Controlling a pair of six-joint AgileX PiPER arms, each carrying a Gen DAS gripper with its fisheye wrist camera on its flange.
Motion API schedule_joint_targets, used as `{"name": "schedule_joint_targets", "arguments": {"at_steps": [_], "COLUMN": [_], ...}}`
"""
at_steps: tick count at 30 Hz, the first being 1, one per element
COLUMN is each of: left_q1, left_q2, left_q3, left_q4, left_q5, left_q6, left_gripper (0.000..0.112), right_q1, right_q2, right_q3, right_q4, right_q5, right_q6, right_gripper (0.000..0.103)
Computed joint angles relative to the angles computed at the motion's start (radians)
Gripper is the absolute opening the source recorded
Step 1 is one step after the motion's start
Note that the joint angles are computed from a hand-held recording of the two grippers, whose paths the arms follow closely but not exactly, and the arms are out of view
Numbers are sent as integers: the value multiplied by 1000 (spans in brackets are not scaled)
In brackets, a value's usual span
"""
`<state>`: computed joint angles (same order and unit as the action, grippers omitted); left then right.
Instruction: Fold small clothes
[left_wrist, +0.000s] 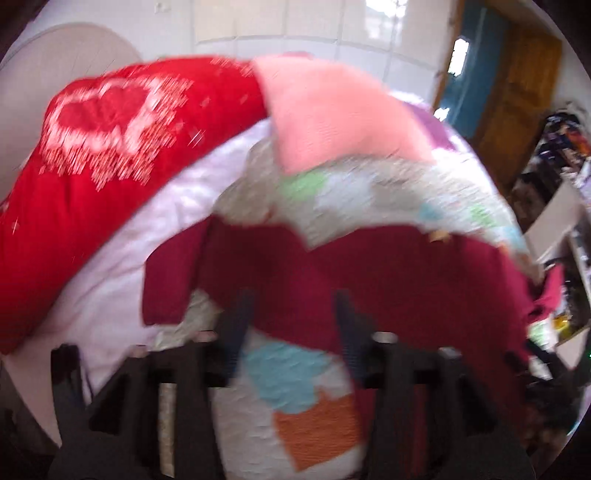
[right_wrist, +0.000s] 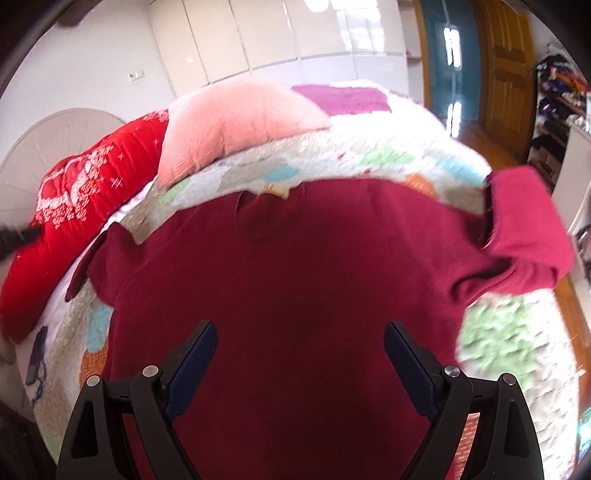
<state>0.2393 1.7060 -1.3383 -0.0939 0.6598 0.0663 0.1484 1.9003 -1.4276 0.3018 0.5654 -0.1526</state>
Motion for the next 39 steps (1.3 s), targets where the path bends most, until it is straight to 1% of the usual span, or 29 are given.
{"name": "schedule_joint_targets", "arguments": {"at_steps": [1,4,6,8,10,11,13,14,15,16,17,18,19,20,21,22,23,25,26,29,30,31,33,36,37,39], "left_q1": [28,111,174,200,207,209,210,214,217,225,230,235,240,246,247,251,254,240,233,210,196,168,86,-60,-105,-184], "left_q2": [22,92,147,196,228,247,297,314,319,322,328,339,340,341,329,313,282,192,142,11,-11,-32,-53,-7,22,87], "left_q3": [23,57,61,54,61,56,16,6,3,2,-13,-31,-43,-60,-64,-63,-51,-8,7,-11,-29,-48,-92,-178,-201,-239], "left_q4": [24,55,17,33,86,112,174,170,134,59,-6,-57,-119,-164,-184,-239,-319,-411,-464,-671,-716,-745,-779,-826,-840,-843], "left_q5": [-32,-110,-149,-187,-238,-254,-259,-276,-291,-309,-304,-294,-268,-230,-198,-162,-118,-54,-3,240,295,335,379,410,409,381], "left_q6": [-8,-5,57,67,53,42,1,8,44,119,182,232,290,324,328,372,446,528,567,643,650,642,615,578,569,554], "left_gripper": [64,64,64,64,64,64,64,64,64,64,60,50,19,8,8,7,7,7,7,7,7,7,7,7,7,7], "right_q1": [6,28,42,59,73,78,88,93,97,101,105,107,108,108,106,101,92,80,70,36,23,11,-28,-74,-83,-111], "right_q2": [9,23,44,70,93,103,127,137,147,150,157,155,156,155,153,146,135,118,108,88,84,79,67,45,38,26], "right_q3": [-2,0,-23,-50,-74,-85,-109,-119,-129,-131,-137,-136,-137,-139,-137,-132,-122,-113,-108,-112,-114,-118,-119,-107,-102,-87], "right_q4": [6,-13,-23,-26,-41,-46,-49,-52,-57,-61,-63,-62,-62,-60,-52,-37,-16,0,7,7,0,-2,11,30,28,22], "right_q5": [1,-18,-13,-5,2,8,20,24,28,29,31,31,29,29,27,23,12,5,1,4,6,11,18,21,21,19], "right_q6": [-10,-14,-5,3,15,17,18,20,23,25,24,22,19,17,9,-3,-19,-37,-46,-49,-40,-35,-33,-49,-49,-51], "right_gripper": [90,90,90,90,90,90,90,90,90,90,90,90,90,90,90,90,90,90,90,90,90,90,90,90,90,90]}}
